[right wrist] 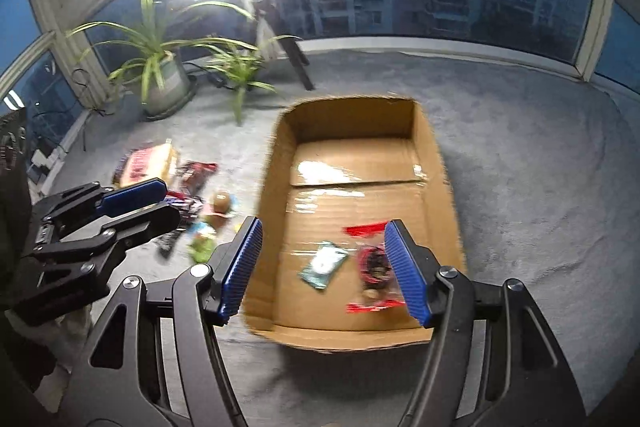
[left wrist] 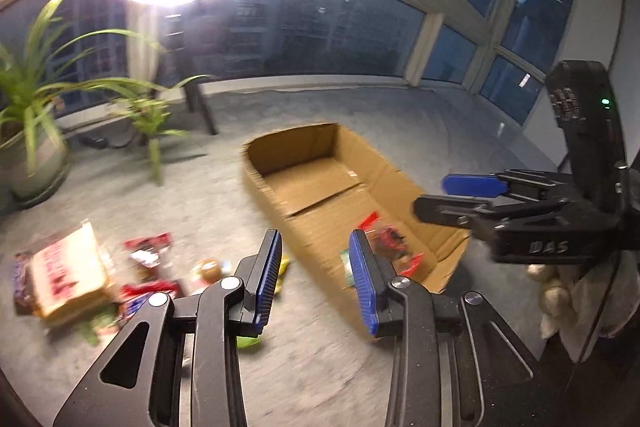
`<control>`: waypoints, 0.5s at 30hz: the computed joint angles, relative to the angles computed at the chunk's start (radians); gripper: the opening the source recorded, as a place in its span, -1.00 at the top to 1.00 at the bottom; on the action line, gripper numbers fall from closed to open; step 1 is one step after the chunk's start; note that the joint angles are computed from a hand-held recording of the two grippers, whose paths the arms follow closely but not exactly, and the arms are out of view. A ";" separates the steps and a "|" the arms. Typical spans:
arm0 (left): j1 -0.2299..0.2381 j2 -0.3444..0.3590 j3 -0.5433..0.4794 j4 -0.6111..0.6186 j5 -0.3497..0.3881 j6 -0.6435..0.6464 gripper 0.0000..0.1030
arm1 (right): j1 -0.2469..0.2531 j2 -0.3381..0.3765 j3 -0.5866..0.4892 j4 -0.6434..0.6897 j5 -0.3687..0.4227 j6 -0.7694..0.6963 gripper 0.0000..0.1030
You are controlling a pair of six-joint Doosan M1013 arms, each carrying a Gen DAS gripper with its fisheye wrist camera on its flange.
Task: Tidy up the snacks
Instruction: 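Carry both snacks over the cardboard box and open both tools to drop them, then grasp the pink candy with the left tool while the right tool grasps the dark chocolate bar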
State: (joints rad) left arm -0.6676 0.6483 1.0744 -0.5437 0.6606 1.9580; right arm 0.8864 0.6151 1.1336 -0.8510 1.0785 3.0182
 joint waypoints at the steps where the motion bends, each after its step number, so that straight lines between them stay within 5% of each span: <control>1: 0.008 -0.009 0.016 0.004 -0.008 -0.008 0.35 | 0.003 0.008 -0.014 0.000 -0.003 -0.004 -0.29; 15: 0.092 -0.074 0.173 0.147 -0.030 -0.138 0.35 | 0.011 0.195 -0.289 0.185 -0.083 -0.223 -0.26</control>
